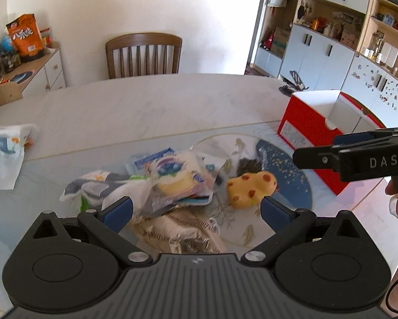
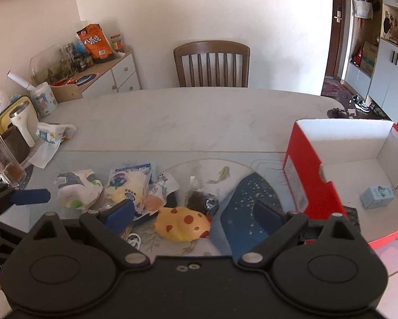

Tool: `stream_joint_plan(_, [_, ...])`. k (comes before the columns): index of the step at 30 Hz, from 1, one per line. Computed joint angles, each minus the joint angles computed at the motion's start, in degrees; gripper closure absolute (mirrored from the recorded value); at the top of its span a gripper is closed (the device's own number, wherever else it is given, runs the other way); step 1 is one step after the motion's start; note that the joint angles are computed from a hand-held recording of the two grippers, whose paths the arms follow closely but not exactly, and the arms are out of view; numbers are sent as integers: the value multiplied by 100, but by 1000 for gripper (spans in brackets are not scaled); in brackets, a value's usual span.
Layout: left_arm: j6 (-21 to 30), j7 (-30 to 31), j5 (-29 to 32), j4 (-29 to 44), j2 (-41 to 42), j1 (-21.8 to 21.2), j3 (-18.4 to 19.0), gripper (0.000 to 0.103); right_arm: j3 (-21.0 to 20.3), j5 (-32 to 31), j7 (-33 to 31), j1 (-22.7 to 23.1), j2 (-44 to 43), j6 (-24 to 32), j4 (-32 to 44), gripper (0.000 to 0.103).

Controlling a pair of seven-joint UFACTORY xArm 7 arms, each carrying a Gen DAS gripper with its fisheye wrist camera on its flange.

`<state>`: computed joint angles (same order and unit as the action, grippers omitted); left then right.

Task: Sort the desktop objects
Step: 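Move both grippers back from the shoebox toward the snack pile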

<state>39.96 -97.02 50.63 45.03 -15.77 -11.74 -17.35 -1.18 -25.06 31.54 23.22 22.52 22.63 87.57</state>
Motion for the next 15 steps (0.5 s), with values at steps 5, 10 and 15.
stream_joint_plan(5, [100,-218,-90,-99,55,-25,-8,1,-6,36,-24,15,166,53,68,8])
stream_joint_plan(10, [113,-389,-176,-160,151,-55,51,1,-2,131,-101,25,377,168,234,9])
stream_joint_plan(15, [95,-507,-246,-155,344,-57,144,1,-22,210,-234,68,728,406,582,11])
